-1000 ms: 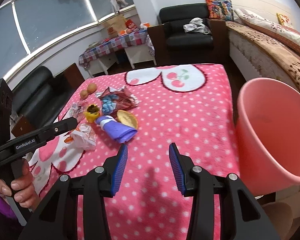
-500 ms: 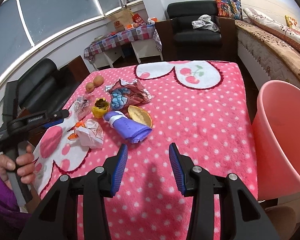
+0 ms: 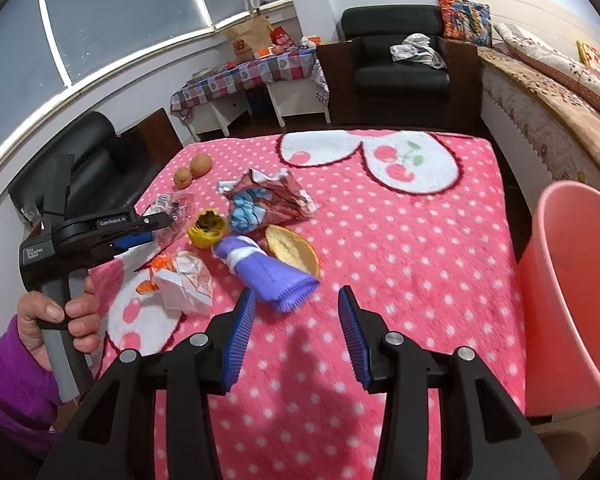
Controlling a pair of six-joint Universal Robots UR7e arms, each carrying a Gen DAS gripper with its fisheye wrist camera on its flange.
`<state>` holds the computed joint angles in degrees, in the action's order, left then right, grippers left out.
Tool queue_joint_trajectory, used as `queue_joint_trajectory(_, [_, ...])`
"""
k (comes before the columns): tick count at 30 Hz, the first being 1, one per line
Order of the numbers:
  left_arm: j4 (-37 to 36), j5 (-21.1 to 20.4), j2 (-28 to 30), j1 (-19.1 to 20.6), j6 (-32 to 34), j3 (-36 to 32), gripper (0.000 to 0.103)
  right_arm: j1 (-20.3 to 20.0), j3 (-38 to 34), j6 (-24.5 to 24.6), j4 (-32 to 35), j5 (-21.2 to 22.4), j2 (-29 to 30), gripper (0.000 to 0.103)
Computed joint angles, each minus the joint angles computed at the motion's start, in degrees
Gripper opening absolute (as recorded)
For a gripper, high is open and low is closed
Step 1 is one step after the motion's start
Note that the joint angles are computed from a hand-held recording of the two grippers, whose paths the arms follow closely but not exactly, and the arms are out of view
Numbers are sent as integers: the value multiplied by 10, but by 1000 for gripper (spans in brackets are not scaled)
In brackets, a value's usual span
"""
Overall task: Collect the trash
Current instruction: 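Grasp the clear candy wrapper with the left tool while the right tool grasps the silver foil wrapper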
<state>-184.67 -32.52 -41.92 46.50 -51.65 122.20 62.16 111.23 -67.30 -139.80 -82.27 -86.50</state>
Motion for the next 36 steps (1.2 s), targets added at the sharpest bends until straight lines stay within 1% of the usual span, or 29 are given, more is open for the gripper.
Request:
queue_joint_trajectory(1, [-8,1,2,-1,8,1,29,3,-1,0,0,0,2,43])
queue_joint_trajectory(5, [-17,24,14,-7,22,0,19,22,-9,10,12,-3,16,44])
queue_joint_trajectory(11, [-56,37,30,-10,48,3,17,55,-22,39,18,-15,40,45])
queue_joint_trajectory(12, [-64,36,31,-10,52,4,17,61,-25,45,17,-17,44,46])
queue_joint_trajectory(13, [-73,34,32,-8,55,5,17,67,-27,54,12,-21,49,49])
queue_joint_trajectory(14, [-84,29,33,-6,55,7,17,74,-29,66,4,-24,55,52])
queue_joint_trajectory(17, [-113,15,33,1,59,11,17,89,-41,115,-5,-31,73,55])
queue_joint_trajectory(21, [-140,-2,31,9,55,19,17,104,-74,192,28,-42,101,56])
queue_joint_trajectory(24, [-153,-6,32,11,59,21,18,114,-87,238,22,-61,119,56])
queue_joint_trajectory(27, [-163,-10,33,11,60,24,18,119,-94,263,13,-81,134,56])
queue_joint_trajectory(28, [-168,-12,33,12,61,24,17,119,-94,267,12,-87,137,52])
queue_joint_trajectory(29, [-171,-13,34,12,62,25,17,118,-95,270,15,-91,138,42])
queue_joint_trajectory(31, [-178,-16,34,13,64,25,17,115,-96,268,28,-92,138,32])
queue_joint_trajectory(33, [-178,-16,33,14,65,25,18,113,-92,260,29,-91,135,20])
queue_joint_trajectory(34, [-178,-16,33,14,65,26,17,111,-89,252,29,-91,132,11])
queue_joint_trajectory(36, [-180,-17,33,14,65,26,17,108,-80,237,21,-89,125,9])
